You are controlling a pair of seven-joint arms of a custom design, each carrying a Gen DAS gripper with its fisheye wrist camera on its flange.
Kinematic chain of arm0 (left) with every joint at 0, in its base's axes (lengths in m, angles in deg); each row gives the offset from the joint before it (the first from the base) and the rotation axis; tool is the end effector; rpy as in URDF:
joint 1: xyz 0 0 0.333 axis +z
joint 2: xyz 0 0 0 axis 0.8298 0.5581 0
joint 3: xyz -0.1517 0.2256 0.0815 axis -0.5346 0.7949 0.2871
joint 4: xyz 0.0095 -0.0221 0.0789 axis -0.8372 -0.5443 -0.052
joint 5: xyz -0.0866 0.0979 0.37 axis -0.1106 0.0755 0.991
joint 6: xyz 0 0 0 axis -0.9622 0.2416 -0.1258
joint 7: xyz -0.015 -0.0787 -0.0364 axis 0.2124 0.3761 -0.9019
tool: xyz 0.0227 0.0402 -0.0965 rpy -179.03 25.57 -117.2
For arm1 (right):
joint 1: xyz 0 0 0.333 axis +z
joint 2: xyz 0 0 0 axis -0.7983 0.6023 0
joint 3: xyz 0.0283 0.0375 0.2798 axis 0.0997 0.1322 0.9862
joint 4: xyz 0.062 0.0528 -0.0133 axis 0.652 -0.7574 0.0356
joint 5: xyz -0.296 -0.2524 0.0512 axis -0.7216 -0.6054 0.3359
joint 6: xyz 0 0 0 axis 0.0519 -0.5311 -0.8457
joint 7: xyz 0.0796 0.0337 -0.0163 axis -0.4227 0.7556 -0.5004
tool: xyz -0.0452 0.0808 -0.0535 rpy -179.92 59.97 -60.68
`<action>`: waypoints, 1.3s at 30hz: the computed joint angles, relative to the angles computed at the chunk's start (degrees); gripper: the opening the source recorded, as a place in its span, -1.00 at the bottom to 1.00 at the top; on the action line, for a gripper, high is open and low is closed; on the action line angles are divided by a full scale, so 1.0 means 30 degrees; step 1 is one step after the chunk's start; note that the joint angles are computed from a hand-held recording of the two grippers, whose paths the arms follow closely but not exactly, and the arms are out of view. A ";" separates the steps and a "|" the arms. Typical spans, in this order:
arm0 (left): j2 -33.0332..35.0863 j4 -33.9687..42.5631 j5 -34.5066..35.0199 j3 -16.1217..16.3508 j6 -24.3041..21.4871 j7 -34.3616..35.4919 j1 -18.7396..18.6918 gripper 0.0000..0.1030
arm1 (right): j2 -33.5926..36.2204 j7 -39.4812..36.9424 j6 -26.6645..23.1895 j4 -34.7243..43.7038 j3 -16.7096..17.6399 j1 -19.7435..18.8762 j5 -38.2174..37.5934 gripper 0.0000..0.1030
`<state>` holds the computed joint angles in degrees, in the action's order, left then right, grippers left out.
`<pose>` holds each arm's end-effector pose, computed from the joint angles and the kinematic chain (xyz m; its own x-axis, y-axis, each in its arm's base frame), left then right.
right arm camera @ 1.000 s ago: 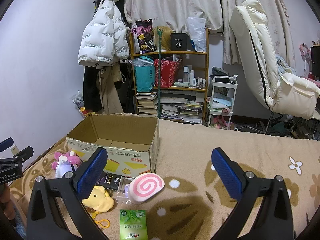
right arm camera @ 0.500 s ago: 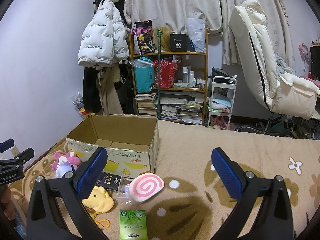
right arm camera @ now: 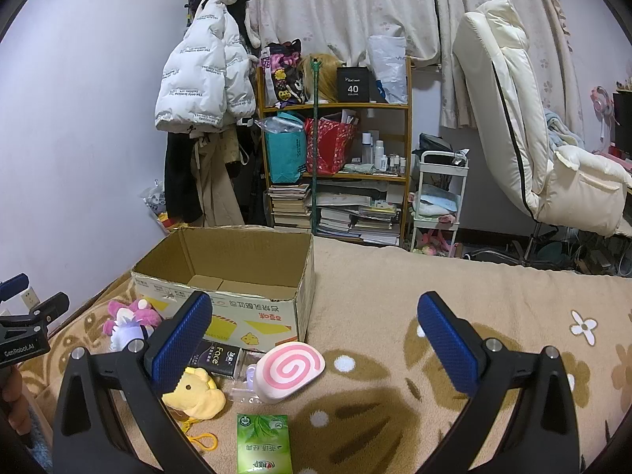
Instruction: Organize soft objects
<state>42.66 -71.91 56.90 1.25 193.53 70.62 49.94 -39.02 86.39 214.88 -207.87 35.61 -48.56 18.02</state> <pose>0.4478 -0.0756 0.6016 -0.1445 -0.9831 -0.1125 -0.4978 0.1705 -0.8504 0.4027 0.2520 0.6052 -0.2319 -0.9715 -0.0492 -0.4224 0.1462 -0.8945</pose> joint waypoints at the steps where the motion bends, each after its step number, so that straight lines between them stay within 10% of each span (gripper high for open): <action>1: 0.0012 0.0010 -0.0010 0.0001 0.0011 0.0011 -0.0006 0.95 | 0.0113 0.0142 -0.0034 0.0074 0.0124 -0.0048 -0.0091 1.00; 23: 0.0509 0.0159 0.0198 -0.0342 0.0094 -0.0092 0.0210 0.95 | 0.0048 0.0480 -0.0210 -0.0042 -0.0015 0.0284 -0.0519 1.00; 39: 0.1767 0.1679 -0.2322 0.0534 -0.1552 0.4087 -0.2007 0.95 | 0.0827 -0.0473 -0.0018 0.0384 -0.0321 0.0332 0.0220 1.00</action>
<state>47.97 -66.88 49.93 2.85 188.87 82.88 43.91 -36.54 84.97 214.83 -206.72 34.65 -47.57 18.68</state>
